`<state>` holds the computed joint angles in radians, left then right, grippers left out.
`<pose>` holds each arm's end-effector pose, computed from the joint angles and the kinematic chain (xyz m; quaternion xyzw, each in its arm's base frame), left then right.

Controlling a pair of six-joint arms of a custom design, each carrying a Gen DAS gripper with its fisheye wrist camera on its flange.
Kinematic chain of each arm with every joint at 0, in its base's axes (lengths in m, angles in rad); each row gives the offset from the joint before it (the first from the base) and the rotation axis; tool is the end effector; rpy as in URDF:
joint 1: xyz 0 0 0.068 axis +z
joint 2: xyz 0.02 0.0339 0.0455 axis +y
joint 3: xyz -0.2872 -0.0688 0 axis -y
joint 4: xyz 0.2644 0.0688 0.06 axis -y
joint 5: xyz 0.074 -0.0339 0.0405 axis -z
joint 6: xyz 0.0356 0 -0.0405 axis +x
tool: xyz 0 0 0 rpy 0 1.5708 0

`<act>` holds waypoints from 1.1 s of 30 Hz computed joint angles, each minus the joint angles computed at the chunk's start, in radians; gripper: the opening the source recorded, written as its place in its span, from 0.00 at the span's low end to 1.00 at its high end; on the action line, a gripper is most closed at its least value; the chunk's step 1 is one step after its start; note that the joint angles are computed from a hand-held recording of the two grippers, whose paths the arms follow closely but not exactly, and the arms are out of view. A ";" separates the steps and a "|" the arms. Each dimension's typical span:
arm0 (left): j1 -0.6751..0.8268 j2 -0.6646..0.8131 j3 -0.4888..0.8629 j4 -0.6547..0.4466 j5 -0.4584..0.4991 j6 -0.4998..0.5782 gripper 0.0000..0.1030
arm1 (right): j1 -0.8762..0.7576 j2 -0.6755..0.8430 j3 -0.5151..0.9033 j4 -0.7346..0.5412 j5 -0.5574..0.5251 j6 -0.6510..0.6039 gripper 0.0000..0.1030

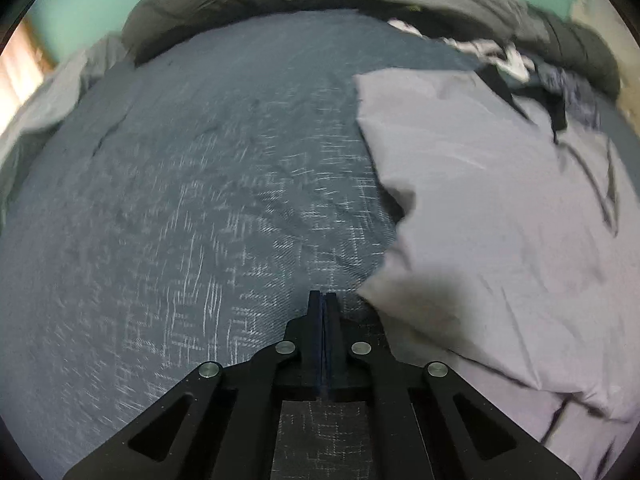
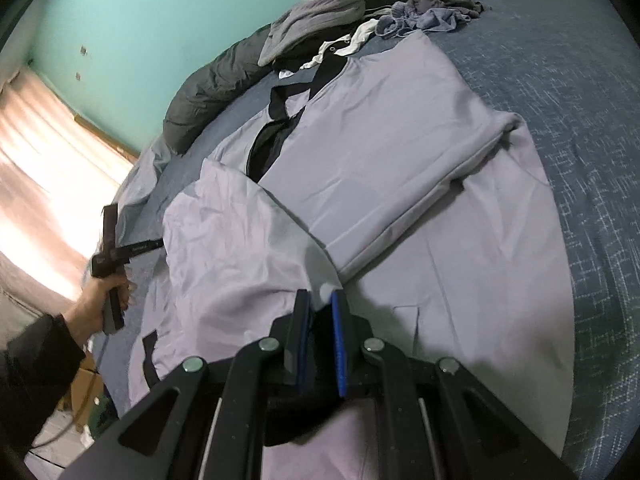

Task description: Fold clothes

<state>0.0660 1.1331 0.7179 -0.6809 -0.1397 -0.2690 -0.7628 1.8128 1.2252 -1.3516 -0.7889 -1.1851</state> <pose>0.2135 0.0191 0.2247 -0.1778 0.9533 0.0437 0.2402 0.2390 -0.1935 0.2033 -0.1214 0.9022 0.3522 0.2174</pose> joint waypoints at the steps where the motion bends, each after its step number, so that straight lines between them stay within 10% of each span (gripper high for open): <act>1: 0.022 -0.022 -0.010 0.005 0.047 0.006 0.00 | -0.005 0.009 0.010 -0.011 -0.005 -0.002 0.10; 5: 0.123 -0.110 -0.041 -0.005 0.250 0.035 0.01 | -0.018 0.013 0.038 -0.044 -0.030 -0.016 0.10; 22: 0.148 -0.112 -0.120 0.078 0.370 -0.053 0.25 | -0.043 0.023 0.061 -0.071 -0.045 -0.036 0.10; 33: -0.020 -0.119 -0.050 -0.004 0.071 -0.086 0.04 | -0.048 0.021 0.068 -0.081 -0.050 -0.044 0.10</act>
<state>0.0461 1.0138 0.6677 -0.6852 -0.0683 -0.3545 -0.8104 1.8339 1.2928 -1.4323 -0.8388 -1.2291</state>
